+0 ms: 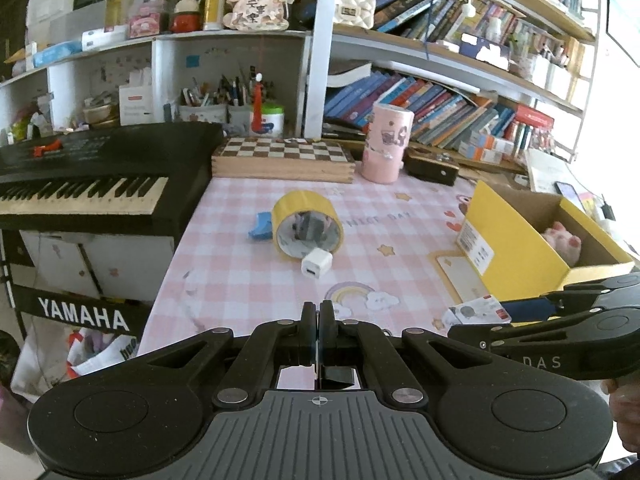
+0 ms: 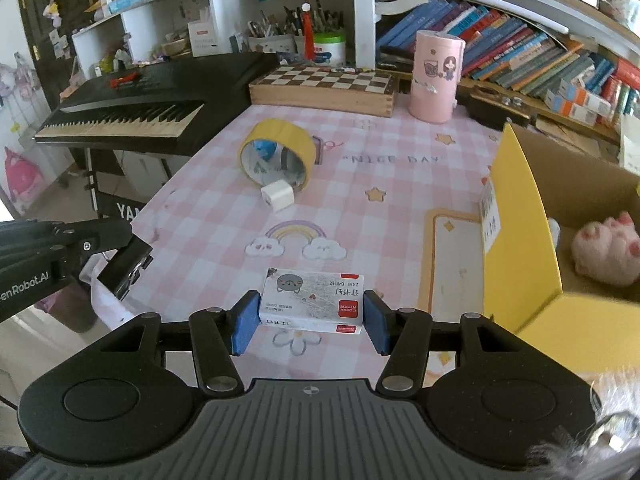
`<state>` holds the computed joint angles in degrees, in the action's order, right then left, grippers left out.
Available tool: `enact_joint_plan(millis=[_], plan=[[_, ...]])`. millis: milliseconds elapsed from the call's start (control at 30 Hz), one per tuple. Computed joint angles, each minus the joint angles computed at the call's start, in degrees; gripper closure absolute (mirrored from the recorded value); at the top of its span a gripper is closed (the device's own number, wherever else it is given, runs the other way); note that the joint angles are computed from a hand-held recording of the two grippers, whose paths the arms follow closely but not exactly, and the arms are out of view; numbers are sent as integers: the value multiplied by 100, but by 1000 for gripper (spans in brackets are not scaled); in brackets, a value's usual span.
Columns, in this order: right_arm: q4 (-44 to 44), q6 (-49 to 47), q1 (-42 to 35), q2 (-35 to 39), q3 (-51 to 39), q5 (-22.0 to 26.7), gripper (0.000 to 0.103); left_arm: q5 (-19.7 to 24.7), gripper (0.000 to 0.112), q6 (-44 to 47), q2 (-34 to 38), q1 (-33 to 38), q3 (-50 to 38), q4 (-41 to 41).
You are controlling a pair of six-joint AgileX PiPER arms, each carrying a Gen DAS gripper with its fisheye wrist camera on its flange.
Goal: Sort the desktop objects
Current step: 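Lift and carry the clip and staple box with both tools toward the yellow box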
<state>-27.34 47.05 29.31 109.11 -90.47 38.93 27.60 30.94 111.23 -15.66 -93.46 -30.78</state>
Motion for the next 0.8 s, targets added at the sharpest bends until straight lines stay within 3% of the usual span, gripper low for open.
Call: enact_joint_plan(millis=[500, 800], plan=[[-867, 1937, 882, -611, 1062, 287, 51, 222, 112, 1781, -747, 205, 1148, -1171], [-1136, 2821, 1285, -945, 1618, 555, 51, 416, 112, 2395, -1004, 176, 1566, -1567]])
